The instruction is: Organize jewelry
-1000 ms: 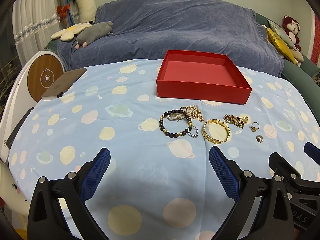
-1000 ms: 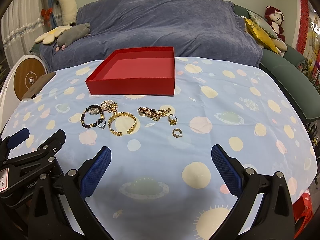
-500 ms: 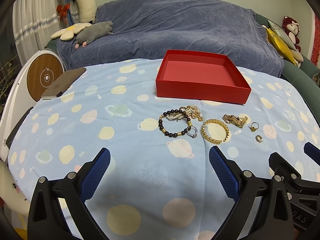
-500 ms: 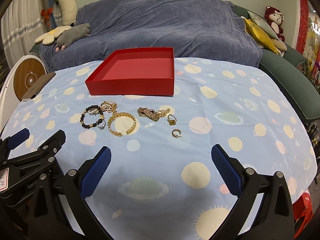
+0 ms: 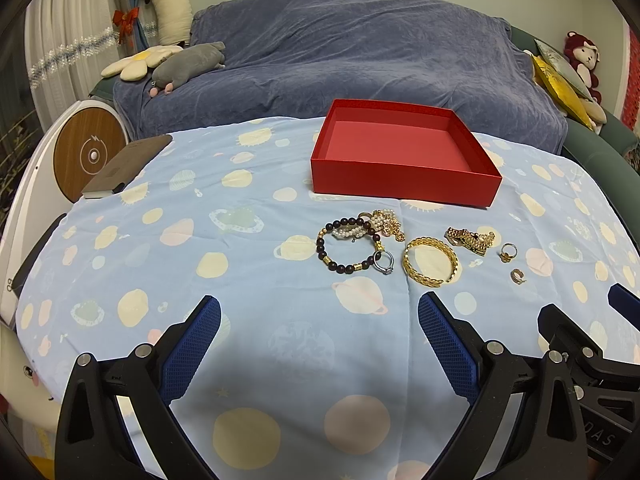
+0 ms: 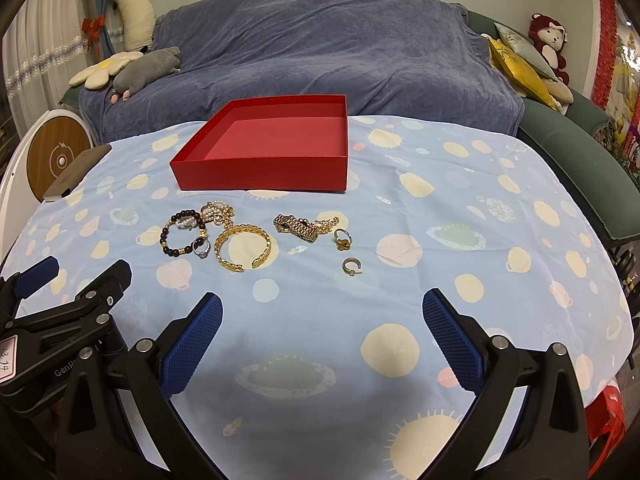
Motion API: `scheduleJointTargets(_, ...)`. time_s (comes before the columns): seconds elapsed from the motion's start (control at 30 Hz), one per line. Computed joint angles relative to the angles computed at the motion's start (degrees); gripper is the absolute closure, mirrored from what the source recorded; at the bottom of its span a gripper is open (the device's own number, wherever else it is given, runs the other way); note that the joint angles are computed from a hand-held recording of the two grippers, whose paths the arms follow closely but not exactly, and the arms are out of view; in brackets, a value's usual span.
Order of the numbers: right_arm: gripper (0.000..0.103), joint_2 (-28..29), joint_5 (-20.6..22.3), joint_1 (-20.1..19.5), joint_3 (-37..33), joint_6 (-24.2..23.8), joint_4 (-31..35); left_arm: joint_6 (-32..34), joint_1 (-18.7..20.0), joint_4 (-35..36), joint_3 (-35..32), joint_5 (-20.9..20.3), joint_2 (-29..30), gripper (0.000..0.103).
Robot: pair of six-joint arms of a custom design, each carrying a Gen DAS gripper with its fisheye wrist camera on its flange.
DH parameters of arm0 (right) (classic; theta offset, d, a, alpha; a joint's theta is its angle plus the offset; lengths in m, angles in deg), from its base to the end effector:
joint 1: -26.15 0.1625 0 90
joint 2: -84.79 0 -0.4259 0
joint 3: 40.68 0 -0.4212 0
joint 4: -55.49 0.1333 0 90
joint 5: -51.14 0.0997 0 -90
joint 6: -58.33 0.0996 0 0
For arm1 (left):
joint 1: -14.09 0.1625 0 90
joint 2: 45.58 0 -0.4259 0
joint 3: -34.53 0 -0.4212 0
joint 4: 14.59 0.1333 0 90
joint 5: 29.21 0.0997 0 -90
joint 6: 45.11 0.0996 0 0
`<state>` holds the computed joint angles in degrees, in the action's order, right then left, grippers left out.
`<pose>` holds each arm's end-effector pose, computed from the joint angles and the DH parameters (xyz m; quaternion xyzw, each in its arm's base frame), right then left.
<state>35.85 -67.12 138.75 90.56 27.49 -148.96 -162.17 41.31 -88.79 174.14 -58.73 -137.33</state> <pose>0.2591 -0.3983 0.0450 0.3586 -0.8627 0.2510 0.2533 -0.1394 -0.3190 0.1648 -0.0985 0.7743 -0.4273 0.4562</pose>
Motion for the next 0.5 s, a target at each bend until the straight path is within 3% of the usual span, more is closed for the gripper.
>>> scheduleJointTargets(0.23, 0.005, -0.2, 0.6, -0.4, 0.2, -0.2, 0.0, 1.0, 0.3, -1.7, 0.4, 0.0, 0.1, 0.007)
scheduleJointTargets(0.5, 0.005, 1.1, 3.7, -2.1, -1.3, -1.4, 1.2, 9.8, 2.6, -12.2, 3.7, 0.4, -5.1, 0.007)
